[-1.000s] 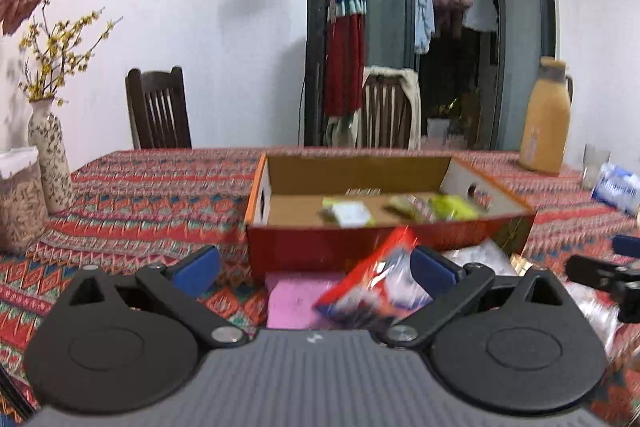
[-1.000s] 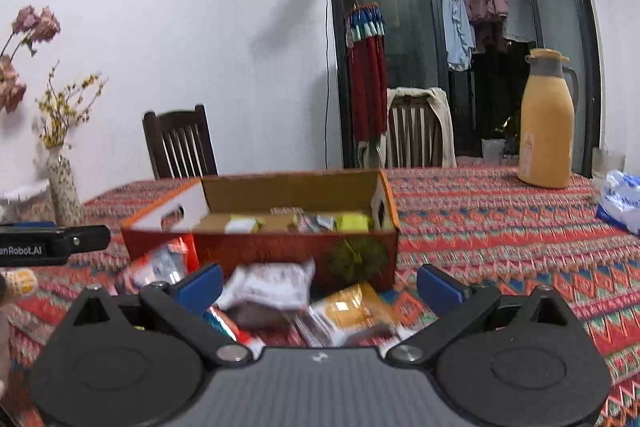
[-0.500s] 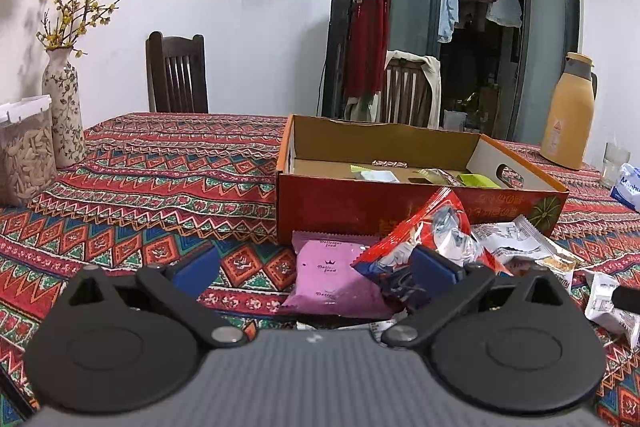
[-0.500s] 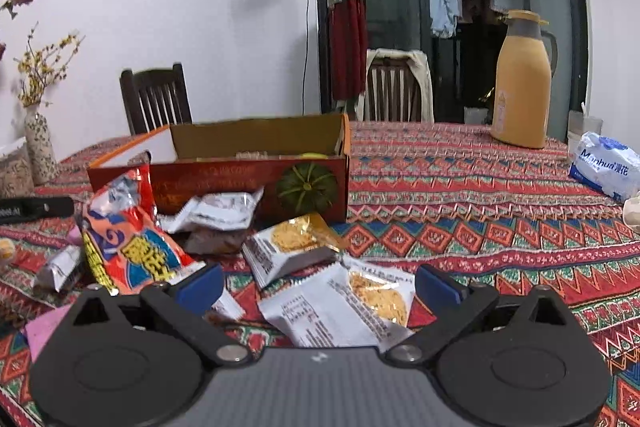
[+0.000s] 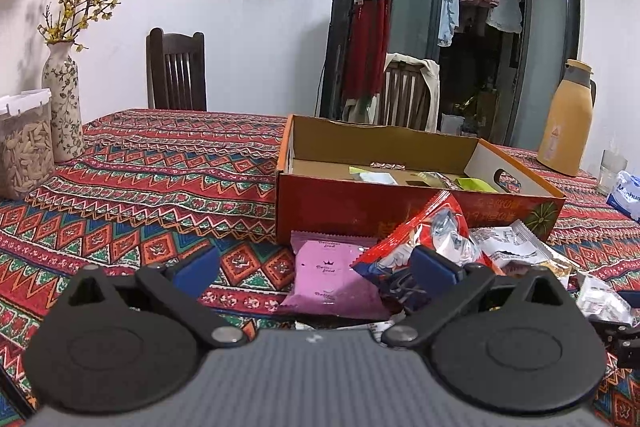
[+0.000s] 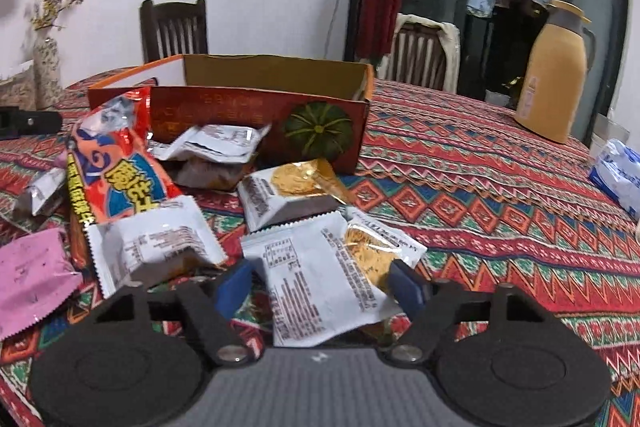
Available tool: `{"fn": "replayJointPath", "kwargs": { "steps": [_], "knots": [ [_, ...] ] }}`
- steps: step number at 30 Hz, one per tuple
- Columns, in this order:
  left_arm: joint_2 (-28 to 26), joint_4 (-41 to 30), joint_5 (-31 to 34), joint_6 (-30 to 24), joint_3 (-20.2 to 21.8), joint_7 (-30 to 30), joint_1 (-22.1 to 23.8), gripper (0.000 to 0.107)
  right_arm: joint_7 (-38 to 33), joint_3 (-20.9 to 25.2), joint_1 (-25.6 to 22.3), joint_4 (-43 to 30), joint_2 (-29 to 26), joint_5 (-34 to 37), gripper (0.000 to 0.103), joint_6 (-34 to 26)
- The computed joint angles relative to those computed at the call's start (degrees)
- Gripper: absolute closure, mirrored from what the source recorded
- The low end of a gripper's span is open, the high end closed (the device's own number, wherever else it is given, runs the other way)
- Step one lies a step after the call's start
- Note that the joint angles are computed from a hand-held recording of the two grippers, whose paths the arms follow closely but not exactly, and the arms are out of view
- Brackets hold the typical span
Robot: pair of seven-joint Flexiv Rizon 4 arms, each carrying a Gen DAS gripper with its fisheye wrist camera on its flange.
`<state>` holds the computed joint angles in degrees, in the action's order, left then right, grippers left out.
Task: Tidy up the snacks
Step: 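Grasp the white printed snack packet with the right gripper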
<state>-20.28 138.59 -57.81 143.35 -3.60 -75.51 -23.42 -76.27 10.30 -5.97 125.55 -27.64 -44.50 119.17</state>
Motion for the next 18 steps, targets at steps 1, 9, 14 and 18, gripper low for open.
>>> {"fn": "replayJointPath", "kwargs": {
  "steps": [1, 9, 14, 18],
  "knots": [
    [-0.02, -0.03, -0.01, -0.05, 0.01, 0.04, 0.01, 0.004, 0.03, 0.42, -0.63, -0.10, -0.09, -1.22, 0.043, 0.04],
    [-0.02, -0.01, 0.17, -0.09, 0.06, -0.09, 0.07, 0.004, 1.47, 0.90, -1.24, 0.16, 0.06, -3.78, 0.061, 1.18],
    [-0.06, -0.08, 0.17, -0.22, 0.06, -0.19, 0.09, 0.004, 2.80, -0.12, 0.44, -0.04, -0.36, -0.44, 0.062, 5.42],
    [-0.14, -0.09, 0.17, -0.21, 0.08, -0.26, 0.06, 0.004, 4.41, -0.94, 2.39, -1.33, -1.32, 2.89, 0.062, 7.91]
  ]
}}
